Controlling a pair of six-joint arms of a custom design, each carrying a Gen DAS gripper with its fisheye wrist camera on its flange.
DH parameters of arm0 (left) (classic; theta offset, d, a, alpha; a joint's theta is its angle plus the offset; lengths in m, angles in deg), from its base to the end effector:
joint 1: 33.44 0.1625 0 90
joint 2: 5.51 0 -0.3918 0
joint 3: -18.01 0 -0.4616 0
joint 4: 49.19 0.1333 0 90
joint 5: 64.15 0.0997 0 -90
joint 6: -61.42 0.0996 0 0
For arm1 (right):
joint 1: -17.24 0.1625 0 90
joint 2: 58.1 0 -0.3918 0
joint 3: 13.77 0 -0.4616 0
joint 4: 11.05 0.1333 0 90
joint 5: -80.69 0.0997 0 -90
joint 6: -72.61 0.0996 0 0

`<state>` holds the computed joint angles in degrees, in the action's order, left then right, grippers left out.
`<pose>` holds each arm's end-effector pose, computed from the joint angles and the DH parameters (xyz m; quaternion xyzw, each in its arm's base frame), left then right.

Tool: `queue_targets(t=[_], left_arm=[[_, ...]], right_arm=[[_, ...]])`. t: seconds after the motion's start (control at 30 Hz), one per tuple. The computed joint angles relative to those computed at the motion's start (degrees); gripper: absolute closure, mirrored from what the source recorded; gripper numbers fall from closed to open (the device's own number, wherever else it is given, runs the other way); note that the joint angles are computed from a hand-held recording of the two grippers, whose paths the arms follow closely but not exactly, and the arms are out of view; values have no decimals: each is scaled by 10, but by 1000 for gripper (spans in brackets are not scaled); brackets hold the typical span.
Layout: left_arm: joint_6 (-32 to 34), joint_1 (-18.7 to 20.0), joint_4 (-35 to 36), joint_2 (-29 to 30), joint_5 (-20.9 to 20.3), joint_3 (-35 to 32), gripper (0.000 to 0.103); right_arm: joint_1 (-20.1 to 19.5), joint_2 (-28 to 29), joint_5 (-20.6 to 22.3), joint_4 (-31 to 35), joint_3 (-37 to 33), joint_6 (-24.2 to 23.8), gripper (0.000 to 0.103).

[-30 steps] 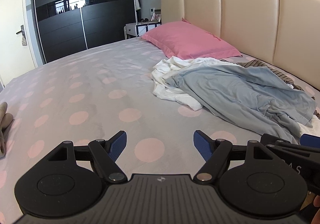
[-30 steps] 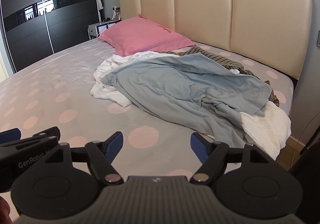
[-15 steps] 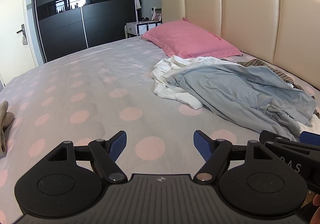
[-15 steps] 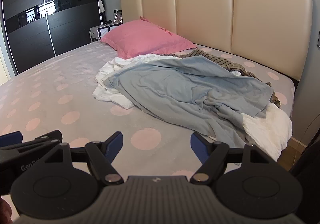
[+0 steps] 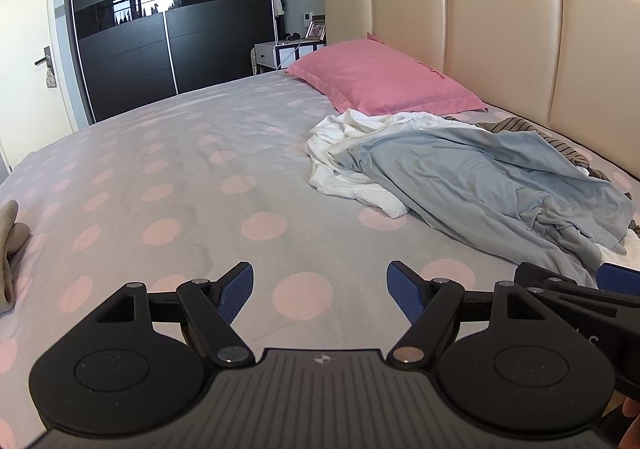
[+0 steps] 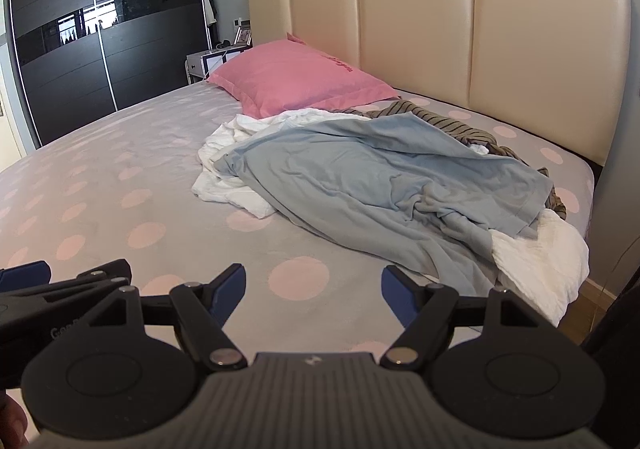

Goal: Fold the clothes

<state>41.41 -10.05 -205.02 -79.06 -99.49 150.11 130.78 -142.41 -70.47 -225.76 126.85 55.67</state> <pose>-0.3352 -0.3787 0.1000 0.3239 0.8258 -0.3553 0.2947 0.1925 -0.3266 0.2433 -0.0220 -0.7670 0.5073 0.3922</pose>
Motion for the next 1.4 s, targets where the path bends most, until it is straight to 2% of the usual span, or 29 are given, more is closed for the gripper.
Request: queue_targets(t=[0.83,1.0,1.07,1.2,1.27,1.4], left_arm=[[-12,6,10,-6,-4,1,30],[-13,13,19,-4,-13,-4,30],[-10,18,20,-2,-18,-8,30],[-10,35,25,5,-30,-21,30],[-9,44,25,10,-33,-31,30],[10,61,21,26,-25,-49,30]], right_arm=[[2,1,1,18,-3,6,26],[-1,-26,9,85,-2,45,26],[-2,-36,14,115,-7,46,26],[-25,-86,50,221,-19,40,26],[-50,-109,76,280,-35,19,26],[-107,-99,104,298,-81,-91,26]])
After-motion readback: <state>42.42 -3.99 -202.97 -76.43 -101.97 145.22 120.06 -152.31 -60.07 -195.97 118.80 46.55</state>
